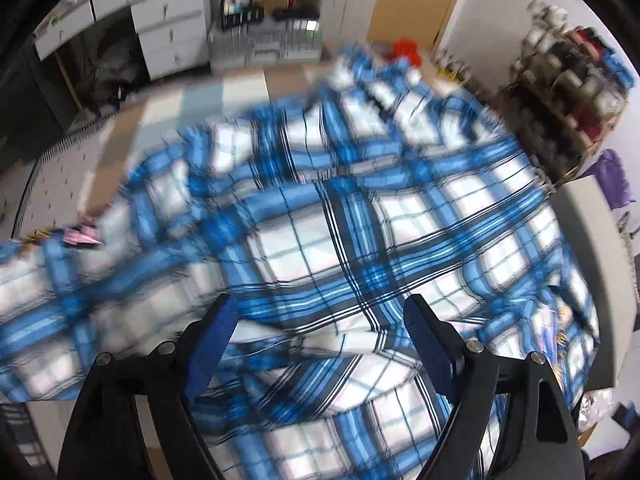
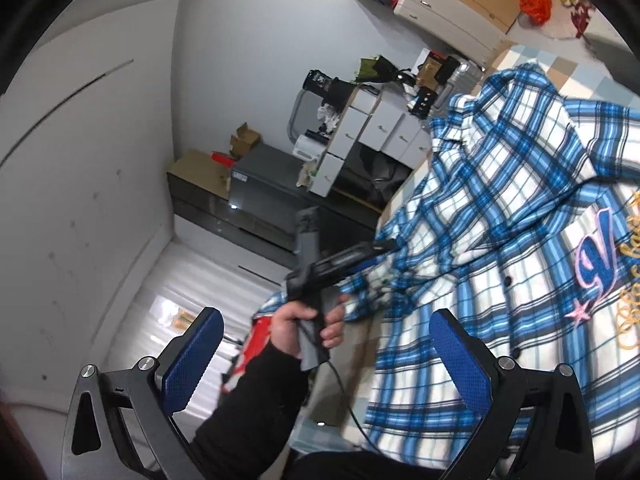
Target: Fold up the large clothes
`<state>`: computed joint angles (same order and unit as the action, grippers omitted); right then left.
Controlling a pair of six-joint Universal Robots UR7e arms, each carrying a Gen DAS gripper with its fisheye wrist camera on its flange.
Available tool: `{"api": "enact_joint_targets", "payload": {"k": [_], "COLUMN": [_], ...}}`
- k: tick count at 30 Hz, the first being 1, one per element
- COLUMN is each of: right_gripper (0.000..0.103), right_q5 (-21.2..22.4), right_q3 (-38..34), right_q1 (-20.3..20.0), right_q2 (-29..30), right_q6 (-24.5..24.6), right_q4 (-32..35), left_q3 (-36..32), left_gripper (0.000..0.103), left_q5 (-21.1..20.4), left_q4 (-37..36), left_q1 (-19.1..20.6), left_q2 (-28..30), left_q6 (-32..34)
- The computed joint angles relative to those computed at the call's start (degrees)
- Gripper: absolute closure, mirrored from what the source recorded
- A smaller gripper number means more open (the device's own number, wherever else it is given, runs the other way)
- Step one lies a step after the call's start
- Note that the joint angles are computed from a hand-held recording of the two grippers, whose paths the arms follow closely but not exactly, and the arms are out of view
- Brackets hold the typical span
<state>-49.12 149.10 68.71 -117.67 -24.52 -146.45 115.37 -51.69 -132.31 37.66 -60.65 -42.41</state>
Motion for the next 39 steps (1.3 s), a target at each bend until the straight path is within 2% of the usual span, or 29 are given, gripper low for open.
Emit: {"api": "enact_joint_targets", "payload": {"k": [2,5,7,10,13,15,19,21,24,26,30,32,33,36,39], "right_gripper": [0.000,0.000,0.000,0.000,0.000,0.000,0.000,0.000,0.000,0.000,0.000,0.000,0.000,0.000,0.000], "right_q5": [-1.4,-3.6,-4.7,-5.4,-5.0,-3.8,-1.6,-1.6,-2.7,-3.8,-6.4,-6.6,-6.9,-7.0,-6.9], "right_q3": [0.2,0.2,0.1,0.6,1.7,3.1,4.7,4.9,4.4,3.9,3.9,4.0,4.1,4.3,4.4], "right_q1": [0.5,1.7,2.6,3.4,3.8,3.6,3.7,4.5,5.9,6.9,8.5,8.3,8.4,8.0,8.0], "right_q2": [0.0,0.4,0.7,0.8,0.5,-0.1,-0.9,-0.9,-0.2,1.1,3.3,3.7,4.0,3.9,4.0], "right_q6": [0.1,-0.1,-0.9,-2.2,-3.2,-4.5,-7.0,-8.5,-9.5,-9.0,-7.4,-7.3,-6.9,-6.6,-6.2], "right_q4": [-1.6,-3.9,-4.5,-6.4,-9.4,-12.5,-15.6,-15.1,-12.8,-11.8,-14.2,-15.0,-15.7,-16.1,-16.5], "left_q3": [-0.7,-1.1,-0.6,0.6,3.4,6.0,9.5,10.3,8.0,7.0,4.3,3.7,4.3,8.4,13.4], "left_gripper": [0.021,0.022,0.021,0.021,0.021,0.021,0.021,0.021,0.021,0.021,0.020,0.018,0.016,0.014,0.014], "left_q5": [-3.7,-5.4,-4.0,-4.6,-2.7,0.3,6.4,10.0,12.4,14.1,16.7,17.2,17.2,16.3,16.1], "left_q4": [-2.5,-3.4,-4.2,-4.4,-4.1,-1.8,6.8,15.1,24.3,33.6,48.8,53.2,53.2,46.7,35.2], "left_q1": [2.8,5.0,4.4,3.5,0.7,-2.1,-6.8,-9.8,-11.5,-13.6,-16.7,-17.8,-17.8,-16.7,-14.0], "left_q2": [2.3,4.2,4.3,2.4,-2.0,-7.2,-17.0,-23.1,-26.0,-30.6,-36.2,-37.9,-39.6,-45.2,-49.2], "left_q6": [-0.7,-3.3,-2.1,-1.2,-2.1,-4.6,-13.1,-20.3,-27.8,-35.4,-49.7,-57.0,-59.5,-62.4,-61.6]}}
